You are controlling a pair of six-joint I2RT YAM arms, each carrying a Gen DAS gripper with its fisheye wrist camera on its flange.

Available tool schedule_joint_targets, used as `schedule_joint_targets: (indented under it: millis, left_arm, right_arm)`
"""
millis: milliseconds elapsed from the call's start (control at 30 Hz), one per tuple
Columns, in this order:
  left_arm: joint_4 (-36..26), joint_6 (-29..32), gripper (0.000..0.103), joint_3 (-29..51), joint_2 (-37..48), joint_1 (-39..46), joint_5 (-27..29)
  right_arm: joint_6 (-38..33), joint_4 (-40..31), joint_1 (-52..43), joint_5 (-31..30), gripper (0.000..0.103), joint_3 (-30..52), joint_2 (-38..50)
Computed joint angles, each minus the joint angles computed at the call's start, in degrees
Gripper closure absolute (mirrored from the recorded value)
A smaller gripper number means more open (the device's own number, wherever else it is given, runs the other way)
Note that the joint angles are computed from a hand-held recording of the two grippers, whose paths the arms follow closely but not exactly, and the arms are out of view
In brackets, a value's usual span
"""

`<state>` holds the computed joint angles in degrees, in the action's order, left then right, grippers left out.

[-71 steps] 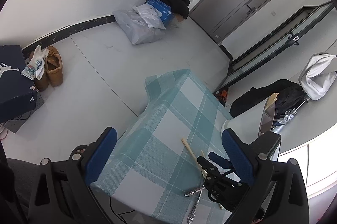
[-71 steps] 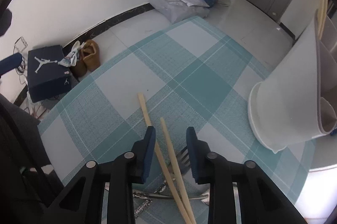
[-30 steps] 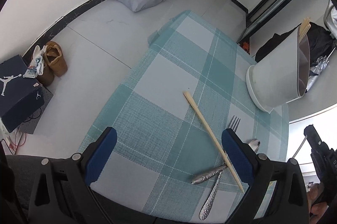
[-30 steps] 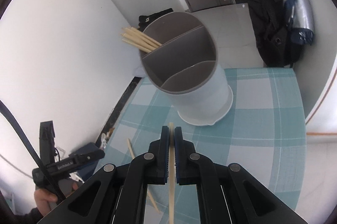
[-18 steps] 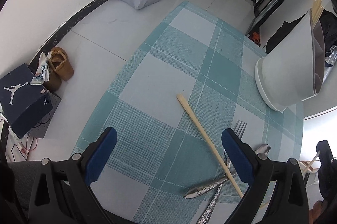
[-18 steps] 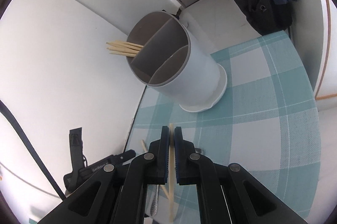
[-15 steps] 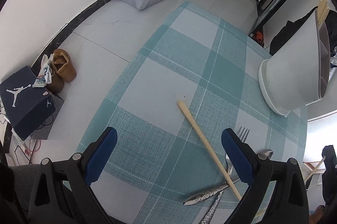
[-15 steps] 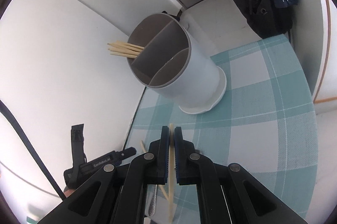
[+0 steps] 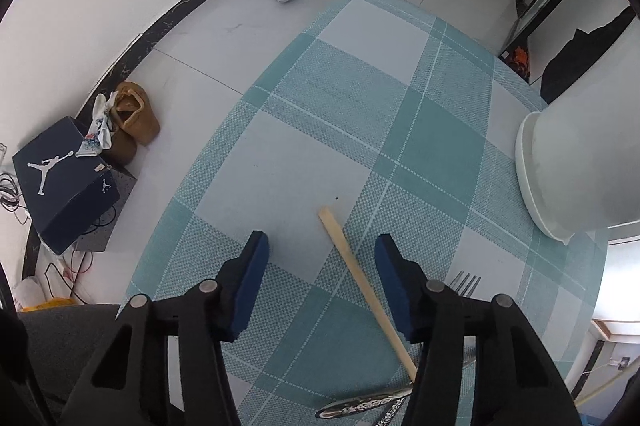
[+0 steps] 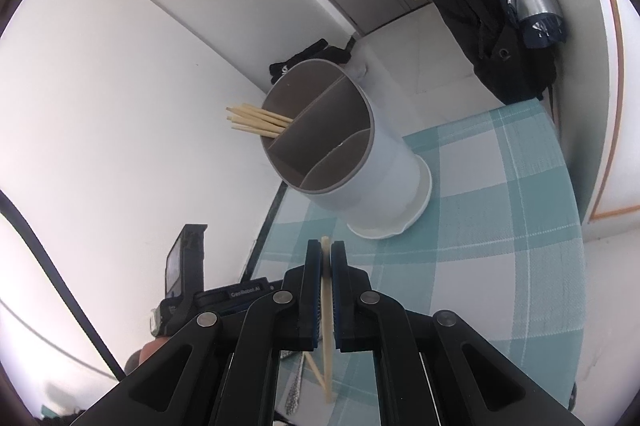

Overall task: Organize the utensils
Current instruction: 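Grasp the other wooden chopstick with the left gripper while the right gripper holds its chopstick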

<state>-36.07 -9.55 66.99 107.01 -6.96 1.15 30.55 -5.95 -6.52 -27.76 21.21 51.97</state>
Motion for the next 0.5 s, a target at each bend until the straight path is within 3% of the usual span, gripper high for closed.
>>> schedule_joint_targets:
  millis: [33,267,433,500]
  left_arm:
    - [-0.5,-0.9,0.064,0.5,0.3,-0.4,-1.2]
    - [-2.7,-5.7,0.066,4.3,3.1,-2.1,-4.3]
    - [-2.3,-6.7,0.094,4.5,3.2,-3.5,-4.4]
    - [-2.2,-7.2,0.097,4.7,3.3,-3.5,-3.5]
  right_arm:
    - [-0.2,-0.2,0.3,0.4,0.099,0.1,-0.2]
    - [-0.6,-1.0,0.2,0.0,0.099,0.1,-1.6]
    - [-0.3,-1.4,0.2,0.2,0.099,0.2,-2.2]
    - [-0.4,-1.6,0.2,0.4,0.099,0.3,-2.7]
